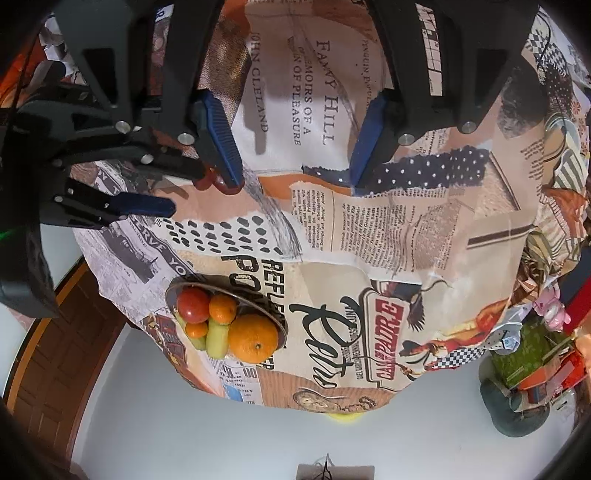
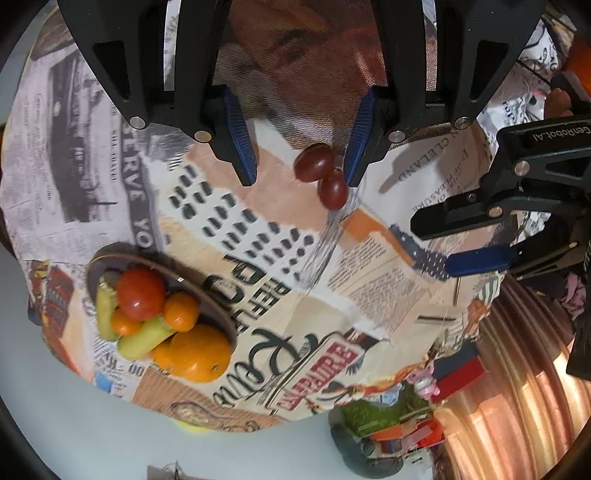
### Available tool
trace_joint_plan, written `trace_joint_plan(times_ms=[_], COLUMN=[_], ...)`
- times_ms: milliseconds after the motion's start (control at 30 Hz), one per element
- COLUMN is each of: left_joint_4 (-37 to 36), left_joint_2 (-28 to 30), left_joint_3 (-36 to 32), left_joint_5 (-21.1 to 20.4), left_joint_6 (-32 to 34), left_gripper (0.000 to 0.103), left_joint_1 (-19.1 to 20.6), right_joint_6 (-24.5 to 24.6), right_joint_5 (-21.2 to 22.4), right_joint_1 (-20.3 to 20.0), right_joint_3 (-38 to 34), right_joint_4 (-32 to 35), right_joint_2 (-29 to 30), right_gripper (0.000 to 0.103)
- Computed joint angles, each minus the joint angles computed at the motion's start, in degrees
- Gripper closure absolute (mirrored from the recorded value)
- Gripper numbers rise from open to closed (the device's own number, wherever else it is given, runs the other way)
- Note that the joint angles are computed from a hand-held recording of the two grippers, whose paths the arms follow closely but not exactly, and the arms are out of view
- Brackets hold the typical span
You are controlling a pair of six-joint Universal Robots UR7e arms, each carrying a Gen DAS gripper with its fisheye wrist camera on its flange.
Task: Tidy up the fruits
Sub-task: 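Move the right tool to the two small red fruits and close on them, then grasp one small red fruit with the left tool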
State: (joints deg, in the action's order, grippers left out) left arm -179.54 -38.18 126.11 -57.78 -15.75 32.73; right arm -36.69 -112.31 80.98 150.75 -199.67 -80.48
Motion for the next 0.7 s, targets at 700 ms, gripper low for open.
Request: trace_joint_plan(times_ms=[700], left_joint_4=[1.4], left_joint_2=[2.9], left_joint_3=[-2.7], left_joint_5=[-4.2], left_joint_6=[1.8], left_gripper=[0.053], left_joint_1=[0.3], right_joint_6=[-2.3], right_joint_5=[3.9], right_joint_1=[-3.1], right_joint_3=[0.8], right_joint_4=[0.7], right_joint_2=[-3.5], right_gripper=[0.081])
